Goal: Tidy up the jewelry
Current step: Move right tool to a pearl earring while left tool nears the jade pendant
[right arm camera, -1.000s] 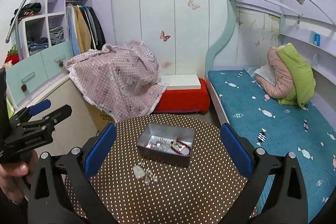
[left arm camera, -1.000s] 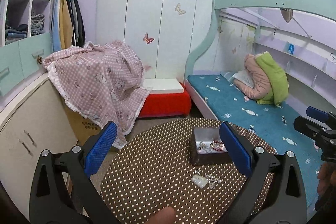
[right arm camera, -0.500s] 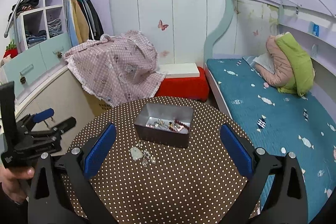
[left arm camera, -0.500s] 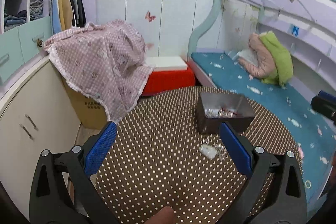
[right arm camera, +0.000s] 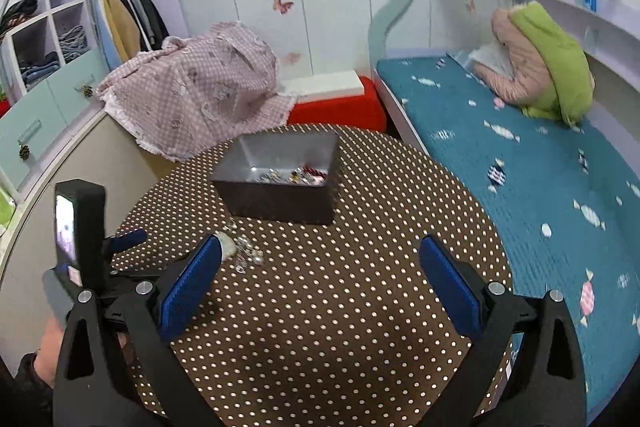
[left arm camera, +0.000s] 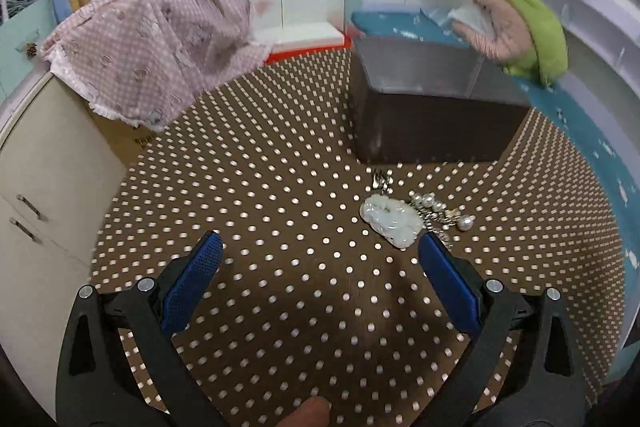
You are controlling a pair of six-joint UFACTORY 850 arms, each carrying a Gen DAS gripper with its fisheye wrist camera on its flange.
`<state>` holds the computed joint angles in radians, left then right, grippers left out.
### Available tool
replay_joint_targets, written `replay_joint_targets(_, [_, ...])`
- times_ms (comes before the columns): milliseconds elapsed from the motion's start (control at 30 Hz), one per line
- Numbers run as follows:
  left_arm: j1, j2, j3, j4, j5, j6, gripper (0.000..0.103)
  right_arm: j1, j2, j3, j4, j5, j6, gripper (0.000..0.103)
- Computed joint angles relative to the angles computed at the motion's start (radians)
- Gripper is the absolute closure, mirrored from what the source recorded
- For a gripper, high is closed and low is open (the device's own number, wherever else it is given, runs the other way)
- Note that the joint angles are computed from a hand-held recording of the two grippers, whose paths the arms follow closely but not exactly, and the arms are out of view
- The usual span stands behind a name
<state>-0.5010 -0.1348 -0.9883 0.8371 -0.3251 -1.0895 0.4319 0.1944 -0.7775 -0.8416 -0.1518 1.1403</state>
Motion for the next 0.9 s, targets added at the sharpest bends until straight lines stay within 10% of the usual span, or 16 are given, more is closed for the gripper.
replay_joint_targets(800, [0.096, -0.161, -0.151, -0.226, 0.022, 0.307, 0.005, -0.014, -0.192, -0.073, 0.927, 0.016, -1.001, 0.008])
replay_joint_targets(900, [0.09, -0.152, -0.141, -0.269, 0.038, 0.355, 0.006, 0.0, -0.237, -0.099, 1.037, 0.022, -1.148, 0.02])
